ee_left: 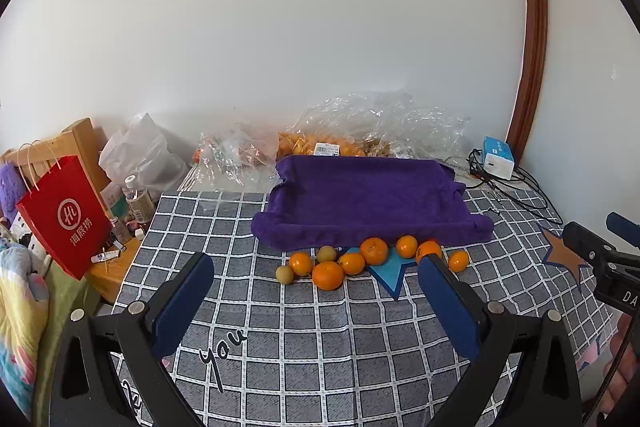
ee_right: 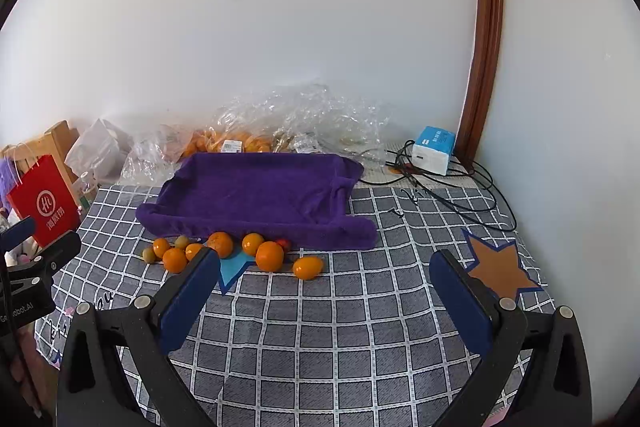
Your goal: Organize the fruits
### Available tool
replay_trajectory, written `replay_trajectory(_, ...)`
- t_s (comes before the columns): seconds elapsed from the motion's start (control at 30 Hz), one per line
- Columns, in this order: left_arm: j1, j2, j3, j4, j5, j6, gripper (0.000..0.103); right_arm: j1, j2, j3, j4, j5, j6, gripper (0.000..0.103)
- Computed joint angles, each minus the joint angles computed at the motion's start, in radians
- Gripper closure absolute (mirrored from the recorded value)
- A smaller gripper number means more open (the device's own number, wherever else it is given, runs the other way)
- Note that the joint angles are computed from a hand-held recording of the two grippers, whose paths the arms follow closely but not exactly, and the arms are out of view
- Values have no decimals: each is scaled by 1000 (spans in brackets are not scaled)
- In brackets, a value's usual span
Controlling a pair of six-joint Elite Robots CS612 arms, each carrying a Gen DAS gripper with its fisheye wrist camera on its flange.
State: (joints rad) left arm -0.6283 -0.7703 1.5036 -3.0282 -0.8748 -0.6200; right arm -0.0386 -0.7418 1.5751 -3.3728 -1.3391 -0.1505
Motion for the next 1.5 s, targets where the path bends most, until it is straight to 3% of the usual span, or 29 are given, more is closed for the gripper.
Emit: replay_trajectory(1.5,0,-1,1,-19,-4,1,0,-1,-5,8,-12,13,7,0)
